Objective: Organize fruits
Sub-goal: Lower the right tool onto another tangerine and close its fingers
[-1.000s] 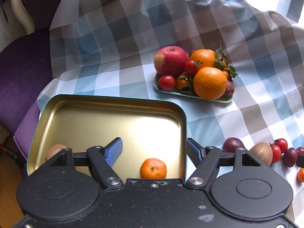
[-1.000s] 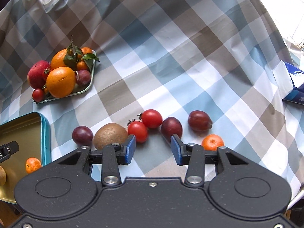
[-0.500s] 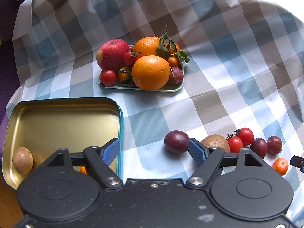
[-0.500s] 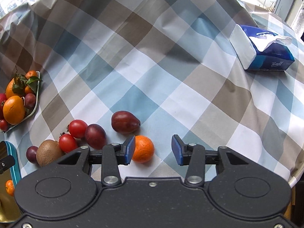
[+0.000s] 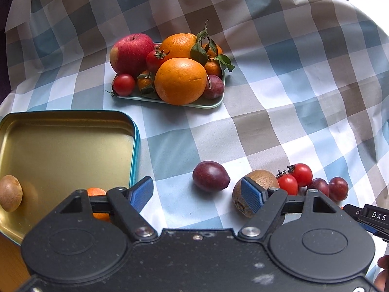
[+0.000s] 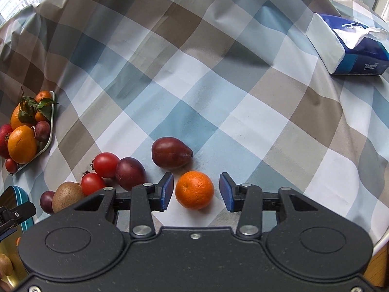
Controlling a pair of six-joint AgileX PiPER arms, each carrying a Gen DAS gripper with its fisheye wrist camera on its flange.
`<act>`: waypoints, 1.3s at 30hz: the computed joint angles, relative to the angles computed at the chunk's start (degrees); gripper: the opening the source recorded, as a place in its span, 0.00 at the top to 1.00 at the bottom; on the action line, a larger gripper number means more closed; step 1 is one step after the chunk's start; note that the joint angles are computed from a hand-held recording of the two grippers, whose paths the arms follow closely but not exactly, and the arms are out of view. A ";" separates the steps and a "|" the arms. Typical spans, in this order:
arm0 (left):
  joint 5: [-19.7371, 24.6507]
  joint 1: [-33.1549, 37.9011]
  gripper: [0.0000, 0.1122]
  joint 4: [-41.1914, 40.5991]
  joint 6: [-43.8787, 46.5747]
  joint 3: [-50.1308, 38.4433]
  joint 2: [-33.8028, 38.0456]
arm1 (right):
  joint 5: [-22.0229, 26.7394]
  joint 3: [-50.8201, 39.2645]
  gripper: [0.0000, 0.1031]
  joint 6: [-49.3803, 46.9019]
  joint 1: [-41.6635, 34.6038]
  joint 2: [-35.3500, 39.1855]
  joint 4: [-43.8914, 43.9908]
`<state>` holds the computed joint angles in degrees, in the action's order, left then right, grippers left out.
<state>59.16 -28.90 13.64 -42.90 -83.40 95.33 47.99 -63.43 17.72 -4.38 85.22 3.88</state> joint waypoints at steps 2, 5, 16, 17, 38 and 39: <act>-0.55 0.46 0.27 -1.52 0.66 -0.06 0.05 | 0.06 0.22 0.50 -0.70 -0.39 0.70 1.30; -1.08 0.32 0.27 -2.21 1.11 -0.27 0.31 | -1.04 1.39 0.51 -1.50 -0.56 0.88 2.42; -4.08 -2.24 0.27 -3.37 4.19 -1.57 2.50 | -4.00 3.23 0.49 -1.03 2.37 1.85 -2.31; -4.10 -2.24 0.27 -3.91 4.43 -1.79 2.83 | -4.00 3.18 0.48 -1.29 2.53 1.90 -2.43; -2.53 -5.23 0.27 -4.59 2.75 -7.17 8.42 | 4.29 6.02 0.17 -40.83 -21.27 5.93 43.93; -2.46 -5.34 0.27 -4.50 2.69 -7.32 8.55 | 5.22 5.73 0.19 -40.54 -22.19 6.46 44.65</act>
